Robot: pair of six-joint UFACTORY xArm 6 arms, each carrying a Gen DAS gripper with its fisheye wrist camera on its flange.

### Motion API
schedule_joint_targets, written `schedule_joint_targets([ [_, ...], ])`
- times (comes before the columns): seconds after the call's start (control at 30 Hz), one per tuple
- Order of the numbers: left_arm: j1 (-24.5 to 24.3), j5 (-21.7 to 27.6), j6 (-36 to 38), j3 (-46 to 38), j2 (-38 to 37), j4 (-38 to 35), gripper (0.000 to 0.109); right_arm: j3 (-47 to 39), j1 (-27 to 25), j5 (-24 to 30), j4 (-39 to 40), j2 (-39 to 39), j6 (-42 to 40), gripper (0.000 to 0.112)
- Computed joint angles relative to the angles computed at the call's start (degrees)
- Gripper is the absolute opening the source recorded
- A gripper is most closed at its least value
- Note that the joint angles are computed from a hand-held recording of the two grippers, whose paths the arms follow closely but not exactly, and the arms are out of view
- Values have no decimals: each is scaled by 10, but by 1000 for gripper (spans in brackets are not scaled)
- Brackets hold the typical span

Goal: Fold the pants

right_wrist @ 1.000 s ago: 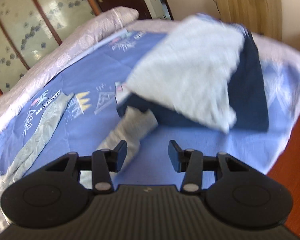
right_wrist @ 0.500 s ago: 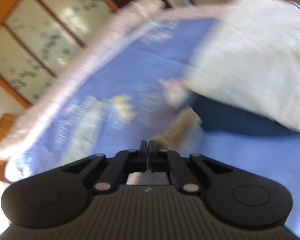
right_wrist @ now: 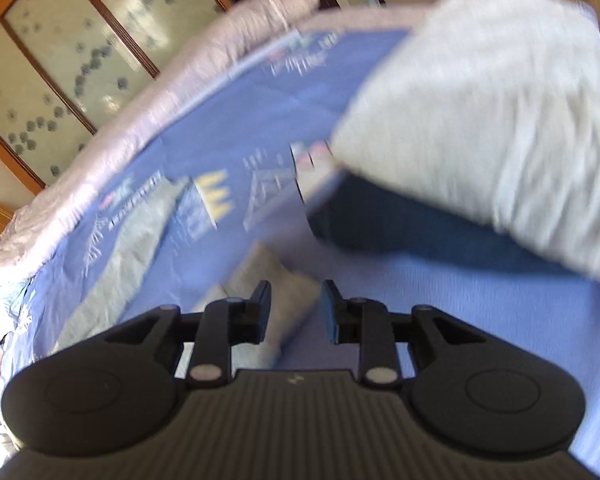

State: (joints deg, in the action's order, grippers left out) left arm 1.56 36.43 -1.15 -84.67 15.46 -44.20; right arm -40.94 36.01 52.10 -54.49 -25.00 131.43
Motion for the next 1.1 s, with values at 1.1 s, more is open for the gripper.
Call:
schedule_joint_targets([
  [1.1, 3, 14, 38, 46, -21, -34, 10, 12, 131, 146, 60, -19, 67, 43],
])
